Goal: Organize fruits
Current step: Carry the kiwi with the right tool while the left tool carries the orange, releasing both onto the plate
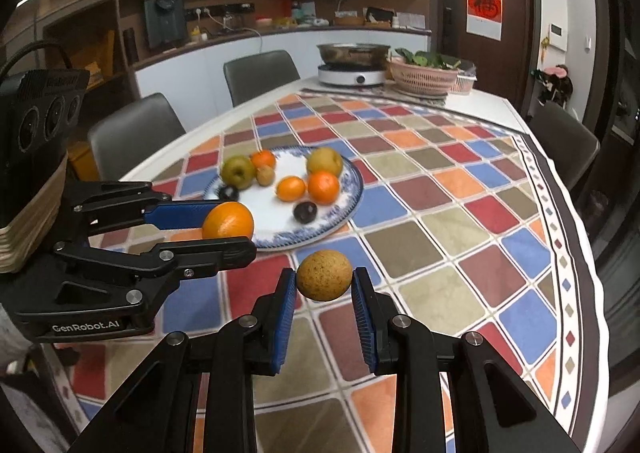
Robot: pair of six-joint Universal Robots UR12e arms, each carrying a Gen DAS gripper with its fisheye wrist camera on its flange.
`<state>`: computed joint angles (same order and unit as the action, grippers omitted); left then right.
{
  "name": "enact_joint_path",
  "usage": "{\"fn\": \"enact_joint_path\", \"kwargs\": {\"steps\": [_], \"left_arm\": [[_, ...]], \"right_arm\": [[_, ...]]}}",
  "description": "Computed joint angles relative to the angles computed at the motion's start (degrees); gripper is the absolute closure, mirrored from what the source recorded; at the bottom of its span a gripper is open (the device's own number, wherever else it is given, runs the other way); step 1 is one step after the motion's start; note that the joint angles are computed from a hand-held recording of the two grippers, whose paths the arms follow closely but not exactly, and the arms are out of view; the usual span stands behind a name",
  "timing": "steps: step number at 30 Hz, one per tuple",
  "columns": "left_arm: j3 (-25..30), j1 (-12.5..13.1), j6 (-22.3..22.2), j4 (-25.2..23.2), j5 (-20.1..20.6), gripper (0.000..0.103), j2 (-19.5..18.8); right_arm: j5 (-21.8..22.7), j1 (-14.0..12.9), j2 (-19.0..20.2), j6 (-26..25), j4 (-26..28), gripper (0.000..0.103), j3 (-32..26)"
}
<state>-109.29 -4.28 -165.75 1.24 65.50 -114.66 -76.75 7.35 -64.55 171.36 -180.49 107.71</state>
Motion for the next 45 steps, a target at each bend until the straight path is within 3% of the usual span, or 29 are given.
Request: {"fn": "enact_joint_path", "kwargs": {"steps": [16, 28, 45], "left_arm": [[-2.4, 2.3, -4.4, 6.3, 1.8, 0.068, 3.4], [-0.4, 4.0, -6.0, 4.4, 3.5, 0.068, 3.4], [6.5, 4.9, -4.1, -0.7, 3.5, 0.068, -1.6]], "right_arm": [[0.7, 2.1, -0.9, 2.6, -3.1, 0.073, -1.2], [0.2, 3.9, 0.6, 2.1, -1.3, 0.073, -5.4], [0.6, 4.1, 6.0, 2.5, 2.8, 0.073, -13.1]]}}
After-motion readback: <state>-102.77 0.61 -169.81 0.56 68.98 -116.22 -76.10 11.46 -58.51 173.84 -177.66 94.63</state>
